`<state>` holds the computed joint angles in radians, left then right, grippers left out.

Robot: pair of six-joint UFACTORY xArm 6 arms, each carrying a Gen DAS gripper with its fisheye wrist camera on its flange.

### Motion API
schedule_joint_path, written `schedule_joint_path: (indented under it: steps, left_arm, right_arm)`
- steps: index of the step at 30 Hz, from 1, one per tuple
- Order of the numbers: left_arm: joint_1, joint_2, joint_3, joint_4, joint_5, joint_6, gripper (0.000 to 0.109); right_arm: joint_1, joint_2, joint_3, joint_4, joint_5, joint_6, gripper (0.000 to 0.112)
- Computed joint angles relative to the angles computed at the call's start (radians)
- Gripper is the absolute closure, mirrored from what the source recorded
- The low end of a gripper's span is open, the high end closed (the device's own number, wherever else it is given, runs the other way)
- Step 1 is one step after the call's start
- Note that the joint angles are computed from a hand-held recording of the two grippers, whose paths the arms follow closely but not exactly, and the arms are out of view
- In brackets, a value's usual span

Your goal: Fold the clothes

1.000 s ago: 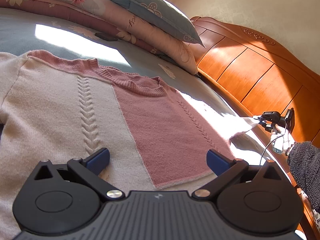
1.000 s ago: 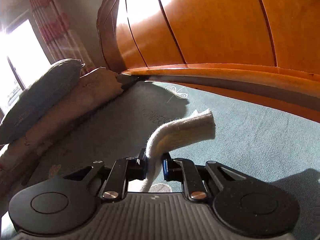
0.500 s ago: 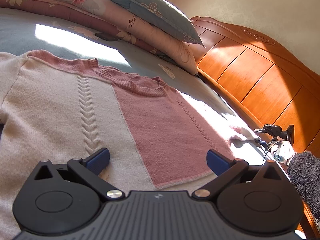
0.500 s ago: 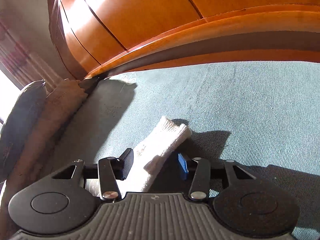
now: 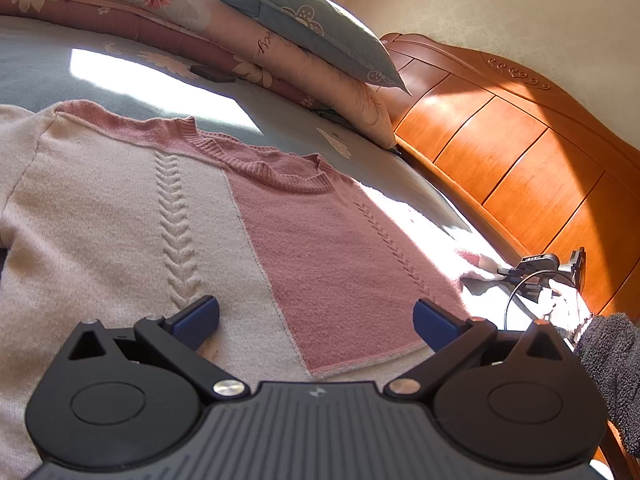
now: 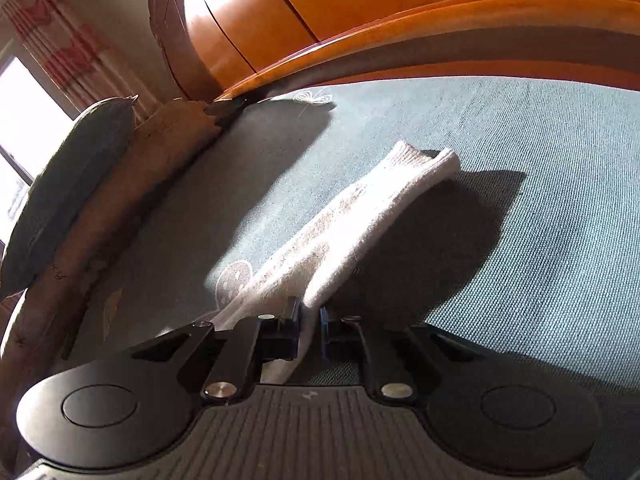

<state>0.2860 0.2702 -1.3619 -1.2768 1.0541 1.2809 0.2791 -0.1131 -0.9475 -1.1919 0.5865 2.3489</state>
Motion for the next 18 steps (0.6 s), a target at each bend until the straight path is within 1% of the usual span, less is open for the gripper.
schedule_joint_path:
  steps: [1, 2, 3, 4, 6, 7, 8, 10, 12, 13, 15, 16, 18]
  left_arm:
    - [0.000, 0.000, 0.000, 0.000, -0.001, 0.000, 0.006]
    - [-0.001, -0.001, 0.000, 0.001, -0.002, 0.000, 0.006]
    - [-0.001, -0.001, 0.001, 0.001, -0.002, 0.000, 0.006]
    - [-0.002, -0.001, 0.001, 0.001, -0.004, 0.000, 0.006]
    - [-0.004, -0.002, 0.002, 0.003, -0.008, 0.002, 0.006]
    - [-0.005, -0.003, 0.003, 0.004, -0.011, 0.003, 0.006]
    - [-0.007, -0.005, 0.005, 0.005, -0.015, 0.005, 0.006]
    - [-0.009, -0.008, 0.008, 0.006, -0.020, 0.007, 0.006]
    - [-0.010, -0.010, 0.010, 0.007, -0.022, 0.008, 0.006]
    - [-0.010, -0.010, 0.011, 0.006, -0.021, 0.007, 0.006]
    - [-0.010, -0.010, 0.010, 0.006, -0.021, 0.006, 0.006]
    - [-0.010, -0.010, 0.010, 0.006, -0.021, 0.006, 0.006]
    - [-0.009, -0.011, 0.011, 0.006, -0.020, 0.006, 0.006]
  right_arm:
    - [0.007, 0.000, -0.008, 0.018, 0.030, -0.010, 0.101]
    - [0.019, -0.004, -0.016, 0.073, 0.077, -0.037, 0.099]
    - [0.025, -0.005, -0.026, 0.134, 0.109, -0.067, 0.094]
    - [0.031, -0.009, -0.032, 0.175, 0.126, -0.091, 0.093]
    - [0.066, -0.012, -0.064, 0.195, 0.179, -0.157, 0.089]
    - [0.078, -0.012, -0.075, 0.187, 0.177, -0.191, 0.089]
    - [0.078, -0.012, -0.088, 0.198, 0.133, -0.248, 0.088]
    - [0.085, 0.008, -0.131, 0.262, 0.055, -0.375, 0.087]
    - [0.102, 0.078, -0.230, 0.349, 0.034, -0.551, 0.085]
    - [0.114, 0.119, -0.288, 0.395, 0.041, -0.636, 0.085]
    - [0.143, 0.218, -0.422, 0.437, 0.093, -0.779, 0.085]
    - [0.153, 0.261, -0.477, 0.438, 0.122, -0.830, 0.085]
    - [0.157, 0.346, -0.580, 0.485, 0.192, -0.913, 0.085]
